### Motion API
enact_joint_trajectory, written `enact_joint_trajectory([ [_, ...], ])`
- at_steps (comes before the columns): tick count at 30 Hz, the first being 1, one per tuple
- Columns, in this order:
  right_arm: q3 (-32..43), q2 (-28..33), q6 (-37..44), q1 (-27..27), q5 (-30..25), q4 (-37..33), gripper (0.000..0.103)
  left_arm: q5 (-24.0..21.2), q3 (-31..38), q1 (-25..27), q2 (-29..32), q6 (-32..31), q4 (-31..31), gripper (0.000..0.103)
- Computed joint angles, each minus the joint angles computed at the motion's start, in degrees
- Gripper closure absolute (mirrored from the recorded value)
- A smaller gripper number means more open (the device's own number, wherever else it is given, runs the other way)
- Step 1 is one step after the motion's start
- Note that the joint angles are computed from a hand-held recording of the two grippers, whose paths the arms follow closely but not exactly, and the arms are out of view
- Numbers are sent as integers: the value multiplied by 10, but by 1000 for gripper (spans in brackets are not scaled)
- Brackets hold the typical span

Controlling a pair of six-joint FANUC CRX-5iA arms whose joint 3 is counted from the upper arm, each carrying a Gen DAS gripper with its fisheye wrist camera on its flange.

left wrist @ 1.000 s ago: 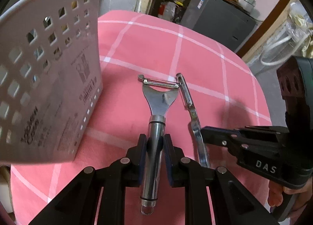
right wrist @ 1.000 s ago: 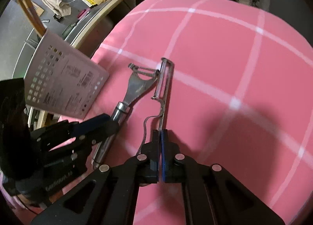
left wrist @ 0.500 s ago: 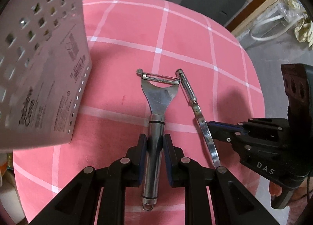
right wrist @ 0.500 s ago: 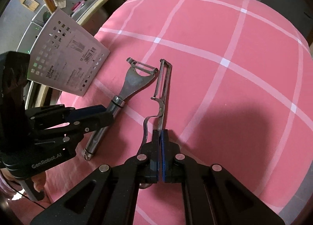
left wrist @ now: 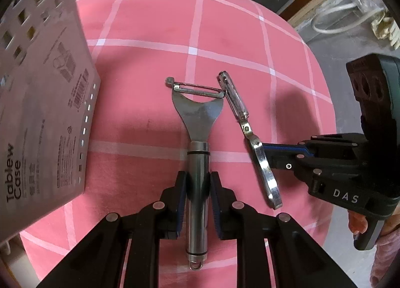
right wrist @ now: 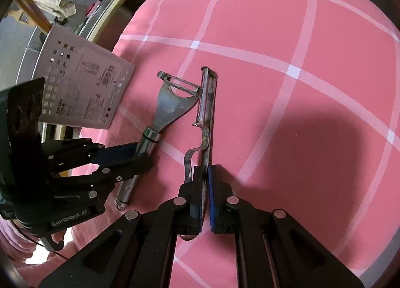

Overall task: Organize utensils
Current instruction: 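Grasp the wide steel peeler with the left tool while the right tool grasps the slim peeler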

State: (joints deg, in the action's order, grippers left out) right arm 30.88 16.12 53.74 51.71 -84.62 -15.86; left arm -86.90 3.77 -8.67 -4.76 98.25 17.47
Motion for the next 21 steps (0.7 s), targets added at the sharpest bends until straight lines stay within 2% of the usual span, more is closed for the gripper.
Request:
enact_joint_trajectory([
  [11,-5,-2,-17,16,-1,12,97,6,-49,25,-60,11,6,85],
  [16,10,7,-23,15,-16,14,97,9,-60,31,-71,7,6,85],
  [21,30,27,-50,26,-21,35,101,8,-64,35,-74,2,8,85],
])
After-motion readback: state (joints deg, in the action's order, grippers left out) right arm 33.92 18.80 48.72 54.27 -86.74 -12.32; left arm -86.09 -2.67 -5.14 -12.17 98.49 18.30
